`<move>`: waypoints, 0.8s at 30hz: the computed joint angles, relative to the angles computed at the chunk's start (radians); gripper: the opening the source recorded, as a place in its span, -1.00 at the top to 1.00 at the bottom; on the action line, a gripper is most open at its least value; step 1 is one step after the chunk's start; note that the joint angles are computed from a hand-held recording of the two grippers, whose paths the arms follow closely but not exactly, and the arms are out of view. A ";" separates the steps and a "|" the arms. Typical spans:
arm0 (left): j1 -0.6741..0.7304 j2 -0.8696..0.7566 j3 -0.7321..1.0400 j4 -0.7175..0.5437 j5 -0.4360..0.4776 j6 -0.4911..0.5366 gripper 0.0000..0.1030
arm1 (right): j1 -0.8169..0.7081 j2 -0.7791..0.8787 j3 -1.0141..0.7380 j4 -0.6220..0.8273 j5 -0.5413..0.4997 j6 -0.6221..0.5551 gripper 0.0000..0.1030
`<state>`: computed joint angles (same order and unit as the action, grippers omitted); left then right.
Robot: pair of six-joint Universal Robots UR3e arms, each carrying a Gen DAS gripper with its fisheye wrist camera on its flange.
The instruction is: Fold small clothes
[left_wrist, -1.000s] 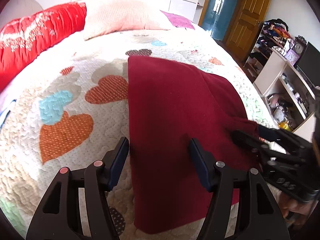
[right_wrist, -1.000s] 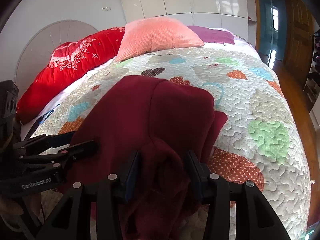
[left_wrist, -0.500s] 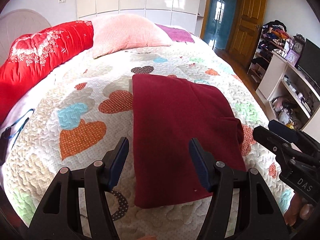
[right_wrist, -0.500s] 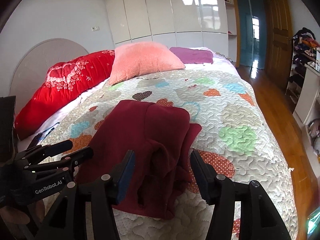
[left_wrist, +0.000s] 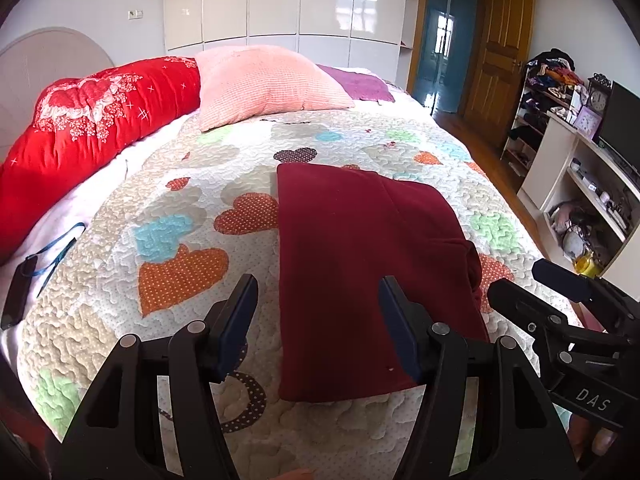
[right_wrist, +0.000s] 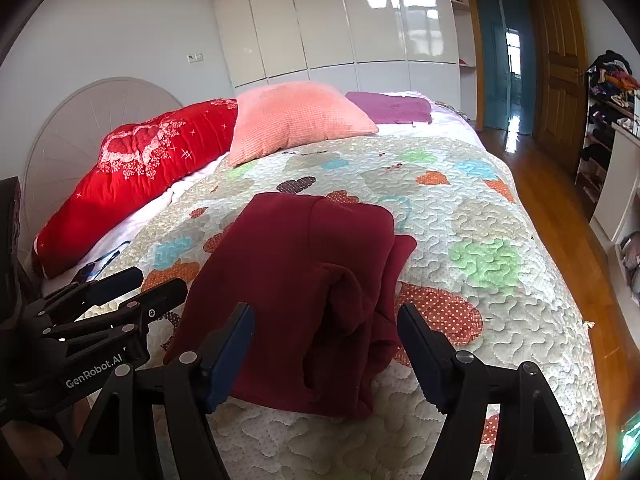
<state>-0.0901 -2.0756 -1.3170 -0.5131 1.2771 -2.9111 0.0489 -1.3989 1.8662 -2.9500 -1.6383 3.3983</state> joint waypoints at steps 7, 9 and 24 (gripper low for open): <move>-0.001 0.001 -0.009 0.014 0.004 -0.003 -0.22 | -0.014 0.004 0.004 0.010 0.025 -0.001 -0.40; -0.003 0.000 -0.007 0.010 0.007 -0.001 -0.22 | -0.018 0.007 0.005 0.005 0.033 0.006 -0.40; -0.009 -0.008 -0.014 0.019 0.016 -0.005 -0.22 | -0.039 0.024 0.011 -0.002 0.084 0.004 -0.40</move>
<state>-0.0994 -2.0833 -1.3305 -0.4938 1.2928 -2.9166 0.0095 -1.3748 1.8773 -2.9523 -1.5545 3.4020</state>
